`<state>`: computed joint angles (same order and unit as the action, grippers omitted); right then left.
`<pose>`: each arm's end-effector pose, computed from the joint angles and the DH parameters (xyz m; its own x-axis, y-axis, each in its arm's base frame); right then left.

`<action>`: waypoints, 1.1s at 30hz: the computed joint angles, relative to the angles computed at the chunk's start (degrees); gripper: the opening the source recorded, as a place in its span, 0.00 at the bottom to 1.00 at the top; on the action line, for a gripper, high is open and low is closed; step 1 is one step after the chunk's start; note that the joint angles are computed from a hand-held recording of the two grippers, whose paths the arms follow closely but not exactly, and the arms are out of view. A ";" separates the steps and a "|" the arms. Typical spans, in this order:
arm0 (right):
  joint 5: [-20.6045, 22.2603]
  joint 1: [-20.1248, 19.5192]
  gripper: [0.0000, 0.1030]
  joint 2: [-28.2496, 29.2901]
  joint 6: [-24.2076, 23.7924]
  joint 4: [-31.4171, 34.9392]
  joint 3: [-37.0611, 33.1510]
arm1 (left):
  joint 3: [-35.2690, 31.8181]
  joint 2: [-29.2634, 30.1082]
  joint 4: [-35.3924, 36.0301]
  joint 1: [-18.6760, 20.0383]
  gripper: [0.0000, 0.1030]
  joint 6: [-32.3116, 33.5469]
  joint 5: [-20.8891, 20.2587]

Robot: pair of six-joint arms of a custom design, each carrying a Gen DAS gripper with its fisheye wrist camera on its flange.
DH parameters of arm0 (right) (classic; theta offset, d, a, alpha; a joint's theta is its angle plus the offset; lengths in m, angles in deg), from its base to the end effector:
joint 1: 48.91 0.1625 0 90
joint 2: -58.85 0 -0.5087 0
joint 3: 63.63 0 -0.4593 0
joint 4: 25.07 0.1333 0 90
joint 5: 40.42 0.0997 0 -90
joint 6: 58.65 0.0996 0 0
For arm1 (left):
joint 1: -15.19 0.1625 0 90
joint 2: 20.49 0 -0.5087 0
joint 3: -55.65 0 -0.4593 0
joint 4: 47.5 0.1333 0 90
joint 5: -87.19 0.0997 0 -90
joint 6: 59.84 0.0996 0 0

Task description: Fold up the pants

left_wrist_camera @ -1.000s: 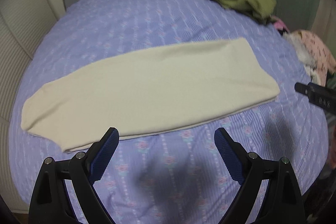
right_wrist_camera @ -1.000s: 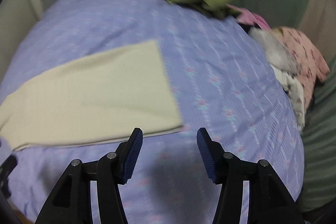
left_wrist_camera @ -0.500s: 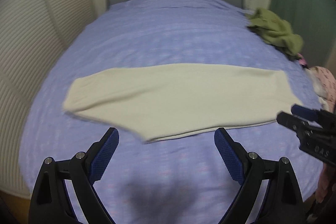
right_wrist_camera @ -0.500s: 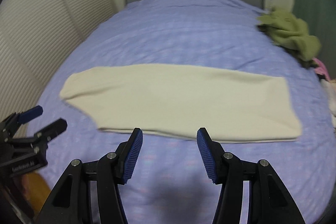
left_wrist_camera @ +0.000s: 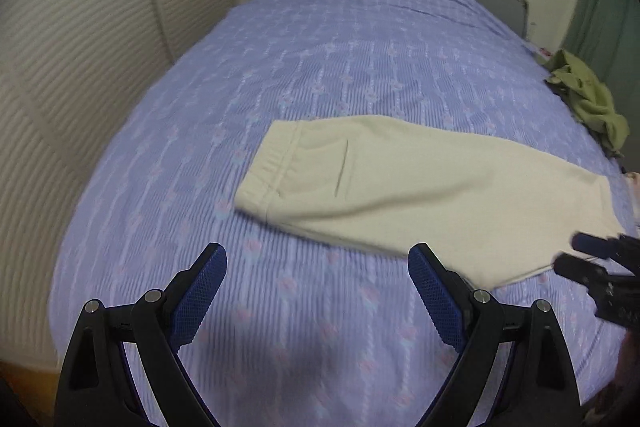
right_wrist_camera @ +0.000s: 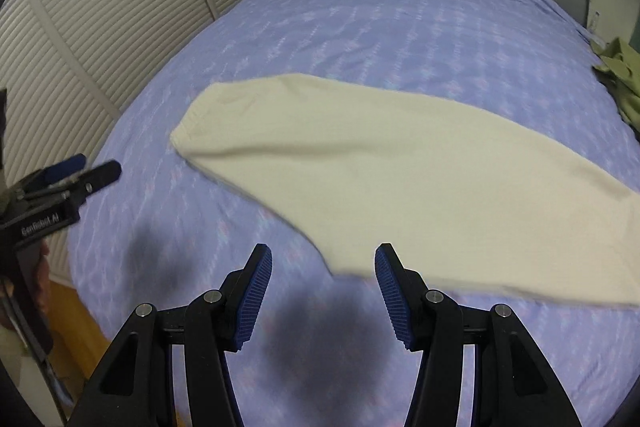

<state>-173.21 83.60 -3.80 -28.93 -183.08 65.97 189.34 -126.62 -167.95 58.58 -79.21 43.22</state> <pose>0.3961 -0.3350 0.1205 -0.8121 -0.0572 0.5807 -0.3143 0.8813 -0.3528 -0.1273 -0.4024 0.3746 -0.7155 0.2249 -0.6614 0.5178 0.8063 -0.2860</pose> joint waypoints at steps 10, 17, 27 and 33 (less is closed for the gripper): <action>0.20 -4.80 0.53 13.38 -4.58 -4.22 -12.61 | -12.10 16.03 -17.10 20.69 0.75 24.88 -11.28; 2.21 -7.00 0.53 16.70 -2.42 -0.82 -16.52 | -19.79 24.05 -12.96 27.92 0.53 20.65 -19.54; 1.52 -8.00 0.53 17.83 -2.03 1.49 -18.75 | -20.25 27.51 -11.95 27.60 0.10 18.27 -12.80; 2.58 -7.70 0.53 17.12 -2.41 -0.76 -18.35 | -16.99 25.04 -19.11 24.54 0.09 20.40 -8.21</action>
<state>-170.63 75.90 13.32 -31.34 -183.84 47.62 172.35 -101.58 -187.06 83.12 -58.82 35.02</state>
